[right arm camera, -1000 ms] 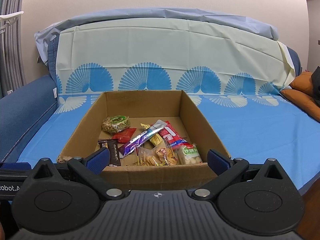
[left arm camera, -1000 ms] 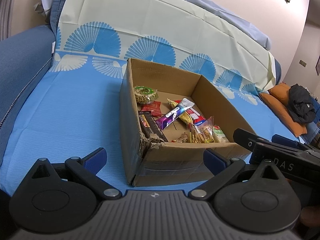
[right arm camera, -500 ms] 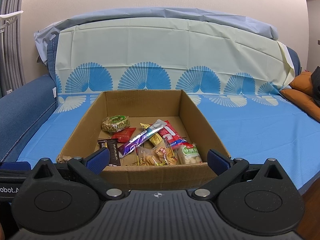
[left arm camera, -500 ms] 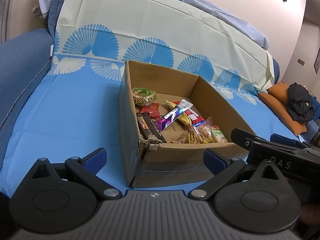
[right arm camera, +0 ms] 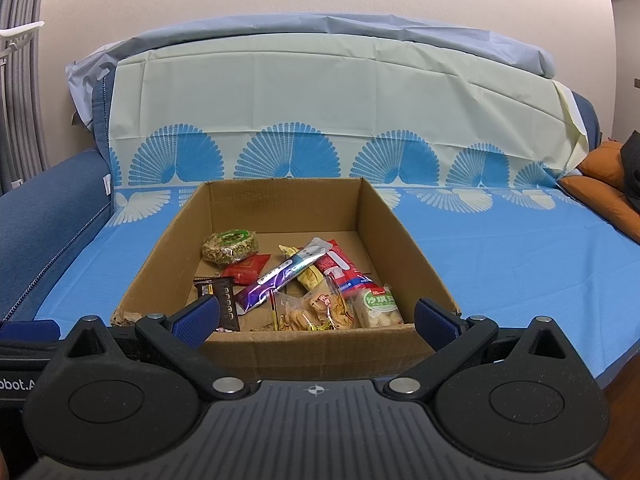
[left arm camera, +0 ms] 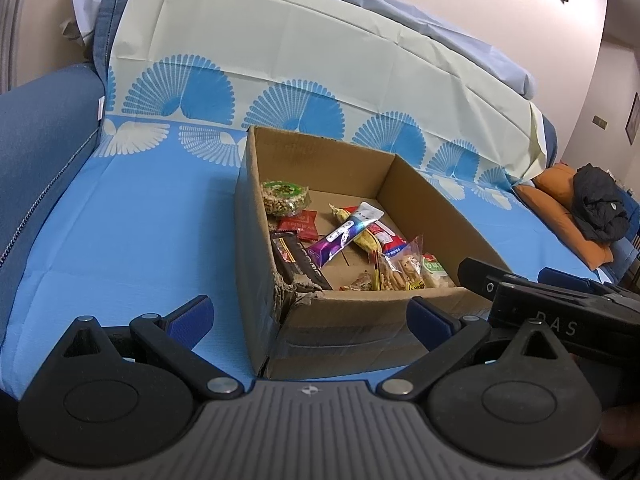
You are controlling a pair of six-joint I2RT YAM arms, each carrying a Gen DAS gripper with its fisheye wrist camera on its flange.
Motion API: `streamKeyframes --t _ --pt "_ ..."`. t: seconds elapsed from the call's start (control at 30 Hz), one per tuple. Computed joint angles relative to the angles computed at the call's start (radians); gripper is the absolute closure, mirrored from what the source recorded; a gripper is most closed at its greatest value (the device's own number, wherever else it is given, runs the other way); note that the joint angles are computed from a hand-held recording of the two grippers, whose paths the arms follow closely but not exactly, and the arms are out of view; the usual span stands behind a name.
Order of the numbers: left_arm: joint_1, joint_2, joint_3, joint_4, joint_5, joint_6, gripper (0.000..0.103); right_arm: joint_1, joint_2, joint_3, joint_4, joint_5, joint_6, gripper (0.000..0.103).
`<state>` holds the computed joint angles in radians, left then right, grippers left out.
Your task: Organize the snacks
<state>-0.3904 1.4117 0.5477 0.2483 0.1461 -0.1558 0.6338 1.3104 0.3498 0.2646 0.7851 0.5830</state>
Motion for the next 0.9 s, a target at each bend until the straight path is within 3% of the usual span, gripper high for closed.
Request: streamKeyframes --t 0.47,0.9 --pt "-0.005 0.004 -0.011 0.036 -0.004 0.008 0.000 0.005 0.017 0.000 0.001 0.012 0.020 0.001" --pt "-0.023 0.053 0.032 0.061 0.000 0.038 0.000 0.000 0.033 0.050 -0.080 0.032 0.059 0.001"
